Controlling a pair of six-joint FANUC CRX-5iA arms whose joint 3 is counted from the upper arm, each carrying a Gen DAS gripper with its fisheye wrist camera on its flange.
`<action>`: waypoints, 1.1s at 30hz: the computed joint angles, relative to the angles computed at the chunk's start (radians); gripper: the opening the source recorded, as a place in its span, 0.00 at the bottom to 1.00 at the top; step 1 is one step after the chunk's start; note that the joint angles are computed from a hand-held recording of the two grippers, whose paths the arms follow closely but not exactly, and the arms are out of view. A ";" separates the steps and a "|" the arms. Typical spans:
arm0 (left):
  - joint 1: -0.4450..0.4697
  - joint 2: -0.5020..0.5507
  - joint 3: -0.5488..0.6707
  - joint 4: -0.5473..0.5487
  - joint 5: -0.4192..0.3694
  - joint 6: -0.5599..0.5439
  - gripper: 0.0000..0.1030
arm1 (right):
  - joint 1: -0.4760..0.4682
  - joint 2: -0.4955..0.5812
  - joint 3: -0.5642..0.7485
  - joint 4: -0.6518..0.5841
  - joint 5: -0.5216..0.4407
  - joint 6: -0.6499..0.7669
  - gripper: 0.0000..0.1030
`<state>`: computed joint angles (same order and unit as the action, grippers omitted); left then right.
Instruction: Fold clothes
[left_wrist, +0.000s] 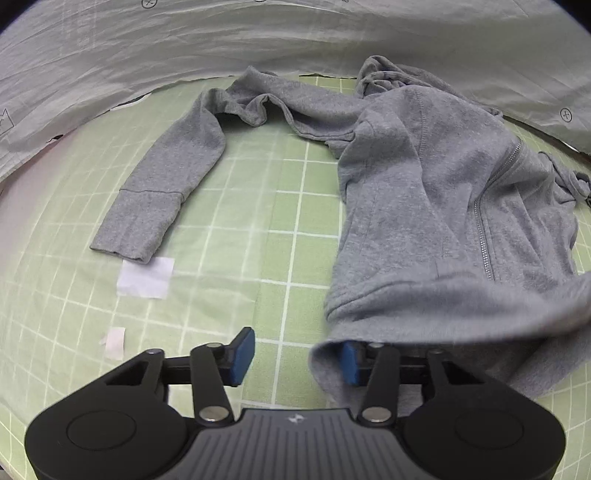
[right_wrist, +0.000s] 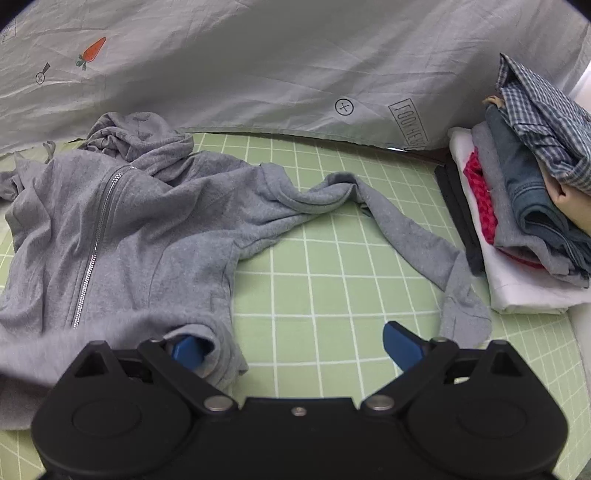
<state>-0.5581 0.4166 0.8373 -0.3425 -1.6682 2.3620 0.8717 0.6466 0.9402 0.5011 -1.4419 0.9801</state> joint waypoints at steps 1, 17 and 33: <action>0.005 -0.016 -0.024 0.012 0.031 0.019 0.13 | 0.002 -0.021 -0.033 0.003 0.016 -0.010 0.96; 0.001 -0.067 -0.122 0.023 0.143 0.062 0.05 | 0.014 -0.143 -0.263 -0.031 0.074 -0.027 0.87; 0.014 -0.105 -0.242 0.131 0.218 -0.038 0.29 | 0.081 -0.286 -0.488 -0.017 0.144 -0.084 0.49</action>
